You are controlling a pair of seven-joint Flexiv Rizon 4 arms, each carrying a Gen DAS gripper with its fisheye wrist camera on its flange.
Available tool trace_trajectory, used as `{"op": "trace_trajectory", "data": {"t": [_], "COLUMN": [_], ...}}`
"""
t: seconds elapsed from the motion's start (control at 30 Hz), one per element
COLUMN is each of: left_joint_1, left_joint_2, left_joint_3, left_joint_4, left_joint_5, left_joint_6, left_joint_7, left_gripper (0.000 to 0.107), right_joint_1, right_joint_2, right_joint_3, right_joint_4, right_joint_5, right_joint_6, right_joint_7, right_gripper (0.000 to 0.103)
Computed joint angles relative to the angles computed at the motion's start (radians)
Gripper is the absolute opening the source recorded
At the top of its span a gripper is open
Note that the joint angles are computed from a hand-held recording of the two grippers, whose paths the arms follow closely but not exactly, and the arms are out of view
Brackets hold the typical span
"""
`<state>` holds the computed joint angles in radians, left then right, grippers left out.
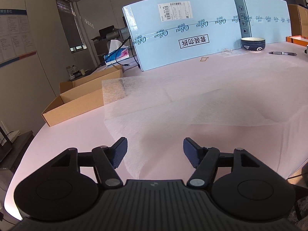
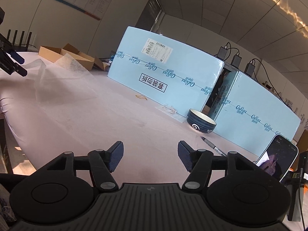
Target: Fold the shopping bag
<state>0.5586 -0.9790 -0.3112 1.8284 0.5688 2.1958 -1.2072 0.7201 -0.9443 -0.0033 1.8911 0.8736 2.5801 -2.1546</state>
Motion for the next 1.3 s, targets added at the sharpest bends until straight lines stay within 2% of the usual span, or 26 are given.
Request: {"op": "trace_trajectory", "data": {"t": [0.03,0.1,0.13,0.2,0.27,0.3,0.33,0.37,0.4,0.43,0.6,0.67,0.8,0.83,0.93,1.07,1.2,1.27,1.3], "left_joint_1": [-0.003,0.006,0.012,0.025,0.017,0.009,0.004,0.001,0.0,-0.001,-0.02,-0.031,-0.087,-0.102,-0.114,-0.08,-0.038,0.0,0.032], "left_joint_2": [0.002,0.006,0.009,0.015,0.028,0.036,0.044,0.051,0.058,0.065,0.08,0.077,0.072,0.07,0.073,0.085,0.097,0.092,0.082], "left_joint_3": [0.003,0.0,0.0,0.001,0.026,0.043,0.058,0.072,0.084,0.095,0.142,0.152,0.211,0.228,0.256,0.251,0.222,0.174,0.125], "left_joint_4": [-0.002,0.006,0.012,0.022,0.037,0.047,0.057,0.068,0.079,0.089,0.115,0.116,0.139,0.146,0.171,0.187,0.142,0.085,0.038], "left_joint_5": [-0.024,-0.057,-0.06,-0.064,-0.088,-0.103,-0.115,-0.12,-0.118,-0.117,-0.118,-0.136,-0.232,-0.26,-0.333,-0.336,-0.242,-0.123,-0.026], "left_joint_6": [-0.014,-0.021,-0.014,0.0,0.029,0.048,0.067,0.082,0.093,0.103,0.113,0.109,0.169,0.19,0.243,0.309,0.336,0.298,0.255], "left_joint_7": [-0.01,-0.032,-0.038,-0.053,-0.07,-0.079,-0.091,-0.102,-0.112,-0.121,-0.145,-0.152,-0.157,-0.157,-0.187,-0.27,-0.356,-0.419,-0.471], "left_gripper": [0.015,0.002,0.0,0.0,0.0,0.0,0.0,0.0,0.0,0.0,0.002,0.008,0.067,0.071,0.071,0.074,0.078,0.079,0.079], "right_joint_1": [-0.004,-0.024,-0.039,-0.098,-0.212,-0.239,-0.264,-0.27,-0.268,-0.273,-0.298,-0.303,-0.266,-0.266,-0.287,-0.355,-0.358,-0.36,-0.36], "right_joint_2": [0.003,0.007,0.009,0.02,0.015,0.012,0.009,0.005,0.005,0.004,-0.003,-0.007,-0.003,0.0,0.01,-0.018,-0.01,-0.013,-0.012], "right_joint_3": [0.005,0.025,0.038,0.088,0.181,0.199,0.215,0.215,0.21,0.21,0.218,0.22,0.186,0.182,0.182,0.209,0.198,0.193,0.184], "right_joint_4": [-0.014,-0.016,-0.012,0.013,0.064,0.076,0.087,0.095,0.101,0.11,0.167,0.191,0.227,0.241,0.28,0.334,0.362,0.361,0.361], "right_joint_5": [0.026,0.026,0.015,-0.045,-0.193,-0.228,-0.256,-0.266,-0.27,-0.278,-0.352,-0.364,-0.302,-0.298,-0.312,-0.432,-0.465,-0.474,-0.482], "right_joint_6": [-0.028,-0.048,-0.052,-0.048,0.004,0.017,0.029,0.043,0.052,0.061,0.13,0.171,0.232,0.243,0.243,0.328,0.31,0.303,0.297], "right_joint_7": [0.003,0.05,0.089,0.237,0.483,0.55,0.615,0.651,0.675,0.709,0.883,0.949,1.014,1.042,1.148,1.353,1.465,1.526,1.548], "right_gripper": [0.063,0.063,0.063,0.063,0.062,0.058,0.048,0.041,0.029,0.024,0.024,0.024,0.028,0.03,0.032,0.033,0.039,0.039,0.039]}}
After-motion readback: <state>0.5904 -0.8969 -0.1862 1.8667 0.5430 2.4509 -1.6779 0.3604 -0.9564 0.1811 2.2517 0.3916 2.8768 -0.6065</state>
